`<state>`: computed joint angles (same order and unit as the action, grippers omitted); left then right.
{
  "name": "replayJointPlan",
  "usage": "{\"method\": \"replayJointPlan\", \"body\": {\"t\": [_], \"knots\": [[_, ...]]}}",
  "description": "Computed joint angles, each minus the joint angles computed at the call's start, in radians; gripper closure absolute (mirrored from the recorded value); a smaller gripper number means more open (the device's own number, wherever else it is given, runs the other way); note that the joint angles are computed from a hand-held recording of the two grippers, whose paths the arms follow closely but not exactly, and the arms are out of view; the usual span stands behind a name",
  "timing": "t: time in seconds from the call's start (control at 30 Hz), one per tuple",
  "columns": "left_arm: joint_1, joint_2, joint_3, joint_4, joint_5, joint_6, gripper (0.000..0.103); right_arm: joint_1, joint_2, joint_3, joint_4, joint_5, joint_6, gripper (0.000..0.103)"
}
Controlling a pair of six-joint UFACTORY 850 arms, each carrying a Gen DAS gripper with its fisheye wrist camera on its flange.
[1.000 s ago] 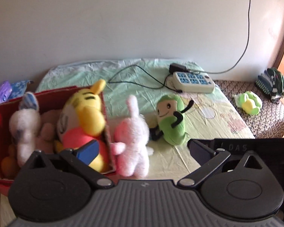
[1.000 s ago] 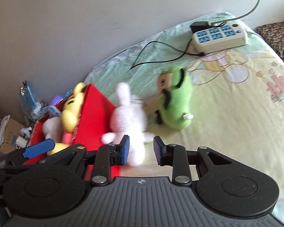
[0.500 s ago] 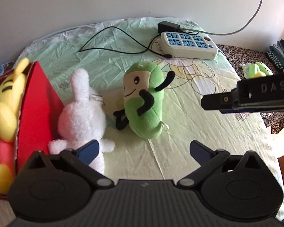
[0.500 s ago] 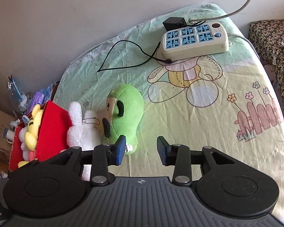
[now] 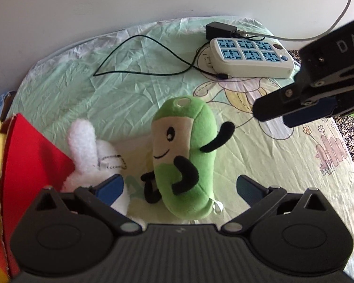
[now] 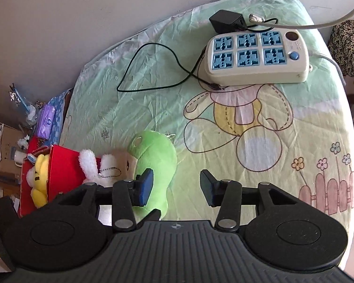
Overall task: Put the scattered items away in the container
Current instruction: 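Lower the open right gripper over the green bean plush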
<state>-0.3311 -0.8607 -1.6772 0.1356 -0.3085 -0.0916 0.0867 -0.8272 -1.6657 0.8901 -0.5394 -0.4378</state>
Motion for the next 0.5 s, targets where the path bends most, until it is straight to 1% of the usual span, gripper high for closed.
{"method": "replayJointPlan", "body": {"t": [0.1, 0.17, 0.2, 0.27, 0.37, 0.5], "knots": [[-0.001, -0.015, -0.019, 0.01, -0.03, -0.032, 0.002, 0.005, -0.026, -0.027, 0.033, -0.014, -0.02, 0.054], [0.001, -0.023, -0.03, -0.001, -0.049, -0.033, 0.002, 0.008, -0.043, -0.045, 0.041, -0.011, -0.01, 0.044], [0.001, -0.026, -0.033, -0.003, -0.055, -0.036, 0.002, 0.01, -0.053, -0.056, 0.037, -0.011, -0.001, 0.043], [0.004, -0.031, -0.037, -0.024, -0.061, -0.025, 0.002, 0.012, -0.077, -0.087, 0.04, -0.024, 0.006, 0.043], [0.005, -0.051, -0.06, -0.06, -0.09, -0.003, 0.002, 0.017, -0.108, -0.126, 0.068, -0.043, -0.014, 0.042], [0.007, -0.071, -0.084, -0.093, -0.115, 0.02, 0.002, 0.039, -0.138, -0.164, -0.021, -0.016, 0.029, 0.042]]}}
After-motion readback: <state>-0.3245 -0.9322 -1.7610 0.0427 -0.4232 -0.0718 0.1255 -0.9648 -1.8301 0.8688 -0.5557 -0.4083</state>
